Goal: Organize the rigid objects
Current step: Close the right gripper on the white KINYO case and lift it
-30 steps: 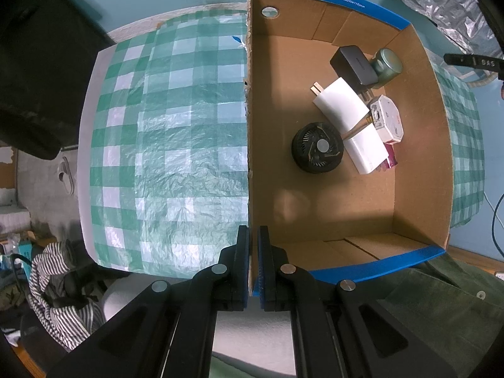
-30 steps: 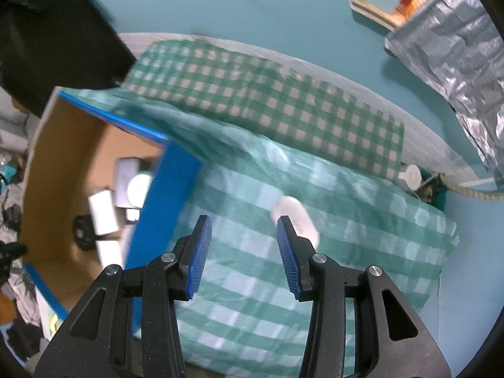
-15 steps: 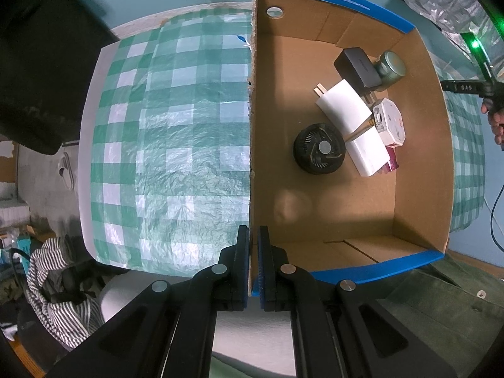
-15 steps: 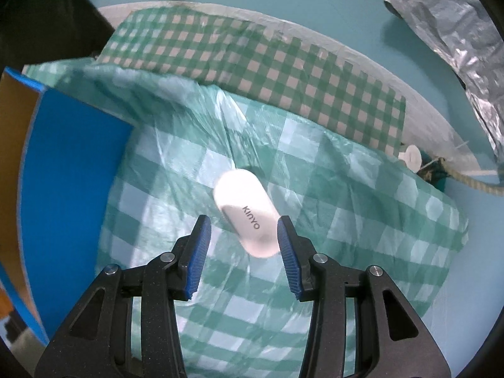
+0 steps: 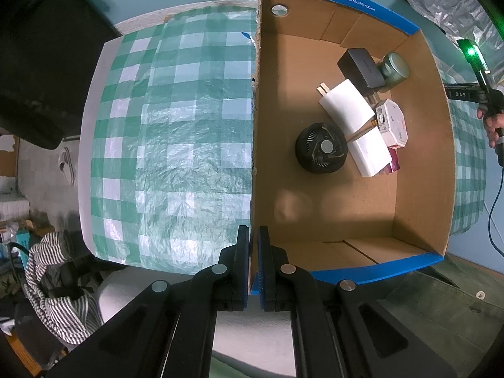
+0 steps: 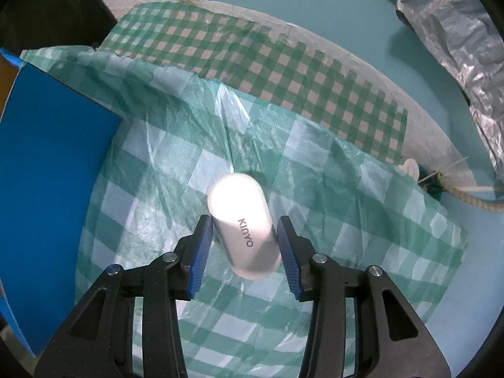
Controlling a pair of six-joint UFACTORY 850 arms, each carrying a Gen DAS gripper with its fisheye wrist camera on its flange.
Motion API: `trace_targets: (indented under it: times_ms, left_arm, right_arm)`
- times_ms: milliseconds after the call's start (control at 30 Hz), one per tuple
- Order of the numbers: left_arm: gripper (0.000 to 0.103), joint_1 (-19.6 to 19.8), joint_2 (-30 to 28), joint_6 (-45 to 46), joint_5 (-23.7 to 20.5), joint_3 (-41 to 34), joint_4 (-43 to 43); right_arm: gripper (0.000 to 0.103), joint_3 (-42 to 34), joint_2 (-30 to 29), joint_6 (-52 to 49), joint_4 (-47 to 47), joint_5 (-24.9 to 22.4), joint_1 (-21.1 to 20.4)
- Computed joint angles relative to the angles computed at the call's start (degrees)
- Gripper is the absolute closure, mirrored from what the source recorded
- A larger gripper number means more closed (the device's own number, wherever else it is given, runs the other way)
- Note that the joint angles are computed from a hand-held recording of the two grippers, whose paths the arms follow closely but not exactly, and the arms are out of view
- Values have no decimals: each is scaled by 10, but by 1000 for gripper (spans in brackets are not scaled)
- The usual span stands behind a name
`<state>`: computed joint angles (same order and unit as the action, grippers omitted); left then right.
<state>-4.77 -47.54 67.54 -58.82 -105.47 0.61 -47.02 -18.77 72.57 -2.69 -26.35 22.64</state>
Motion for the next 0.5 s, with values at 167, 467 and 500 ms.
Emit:
trace_targets:
  times_ms: [167, 467, 500]
  left_arm:
    - [99, -1, -2, -2, -3, -3, 2]
    - [99, -1, -5, -2, -10, -9, 0]
    - [99, -1, -5, -2, -10, -9, -1]
  right_arm:
    - [64, -6, -9, -46, 57, 13, -10]
    - [66, -18, -30, -49, 77, 14, -16]
    - [66, -16, -29, -44, 77, 17, -15]
